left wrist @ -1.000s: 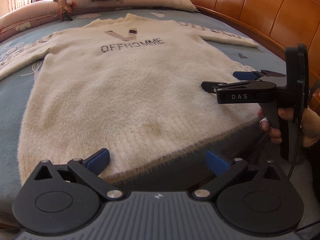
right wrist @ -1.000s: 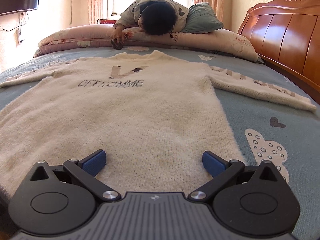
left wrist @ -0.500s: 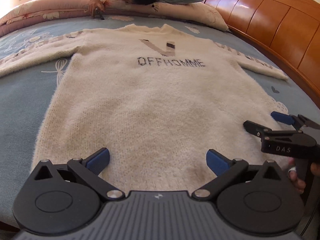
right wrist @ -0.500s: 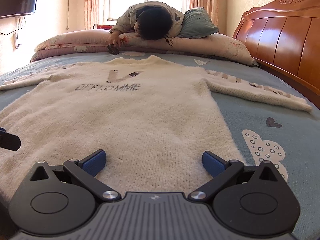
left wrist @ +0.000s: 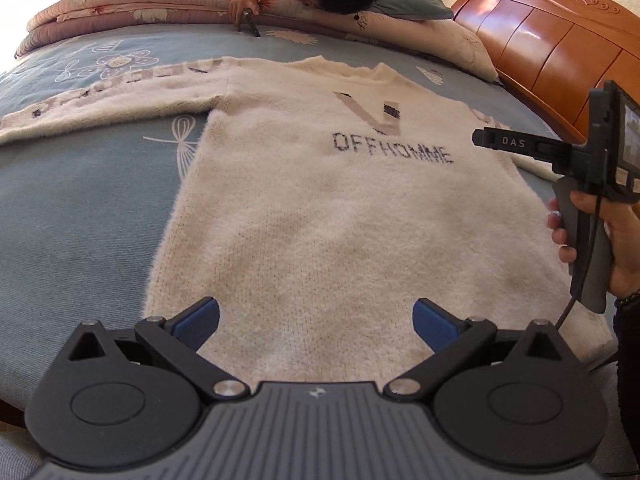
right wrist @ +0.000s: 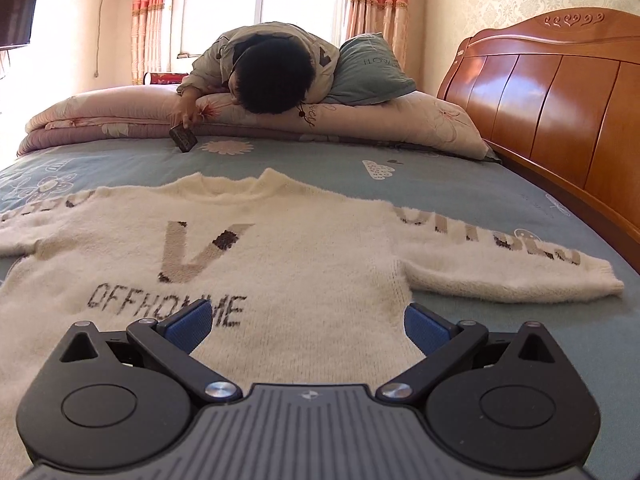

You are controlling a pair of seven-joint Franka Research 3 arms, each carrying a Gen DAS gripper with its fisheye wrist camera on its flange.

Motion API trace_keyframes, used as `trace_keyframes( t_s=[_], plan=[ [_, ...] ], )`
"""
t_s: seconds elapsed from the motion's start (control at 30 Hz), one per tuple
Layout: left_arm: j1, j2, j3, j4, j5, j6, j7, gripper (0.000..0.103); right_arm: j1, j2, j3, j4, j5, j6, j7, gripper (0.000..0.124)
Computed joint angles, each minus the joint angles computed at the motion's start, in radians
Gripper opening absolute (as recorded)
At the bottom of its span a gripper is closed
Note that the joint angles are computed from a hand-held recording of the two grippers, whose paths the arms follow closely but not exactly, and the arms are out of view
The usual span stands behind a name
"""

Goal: Fold clothes

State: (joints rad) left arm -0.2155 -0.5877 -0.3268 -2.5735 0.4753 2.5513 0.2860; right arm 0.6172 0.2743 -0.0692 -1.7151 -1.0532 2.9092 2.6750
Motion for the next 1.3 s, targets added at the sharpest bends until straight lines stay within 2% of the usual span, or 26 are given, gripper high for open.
trace_keyframes(
  t_s=[0.2, 0.3, 0.37, 0.47, 0.57, 0.63, 0.77, 0.87, 1.03, 1.3],
  plan=[
    [0.019, -0.01, 0.025, 0.022, -0.02, -0.087, 0.009, 0.102, -0.022, 0.28, 0.035, 0.355, 0.242, -0.108, -0.274, 0.103],
    [0.027, 0.014, 0.03, 0.043, -0.016, -0.101, 0.026, 0.102, -0.019, 0.381, 0.037, 0.493, 0.356, -0.194, -0.336, 0.103],
    [0.028, 0.03, 0.035, 0.05, -0.017, -0.086, 0.028, 0.102, -0.023, 0.399, 0.038, 0.513, 0.429, -0.233, -0.353, 0.103],
    [0.026, 0.048, 0.041, 0.05, -0.024, -0.04, 0.027, 0.102, -0.02, 0.34, 0.019, 0.416, 0.491, -0.192, -0.347, 0.103],
    [0.024, 0.066, 0.036, 0.059, -0.024, -0.026, 0.035, 0.102, 0.01, 0.259, -0.015, 0.293, 0.51, -0.167, -0.365, 0.103],
    [0.017, 0.064, 0.035, 0.058, -0.03, -0.023, 0.04, 0.102, 0.03, 0.205, -0.039, 0.208, 0.515, -0.143, -0.358, 0.103],
    [0.002, 0.034, 0.029, 0.051, -0.047, -0.036, 0.039, 0.102, 0.038, 0.101, -0.037, 0.069, 0.522, -0.125, -0.349, 0.103],
    [-0.005, 0.008, 0.022, 0.044, -0.056, -0.056, 0.028, 0.102, 0.041, 0.028, -0.019, -0.011, 0.497, -0.156, -0.328, 0.103],
    [-0.029, -0.015, 0.019, 0.038, -0.075, -0.077, 0.036, 0.102, 0.013, -0.104, 0.032, -0.184, 0.423, -0.146, -0.238, 0.103],
    [-0.047, 0.005, 0.017, 0.041, -0.078, -0.043, 0.064, 0.102, -0.043, -0.308, 0.123, -0.434, 0.182, -0.131, 0.033, 0.103]
  ],
)
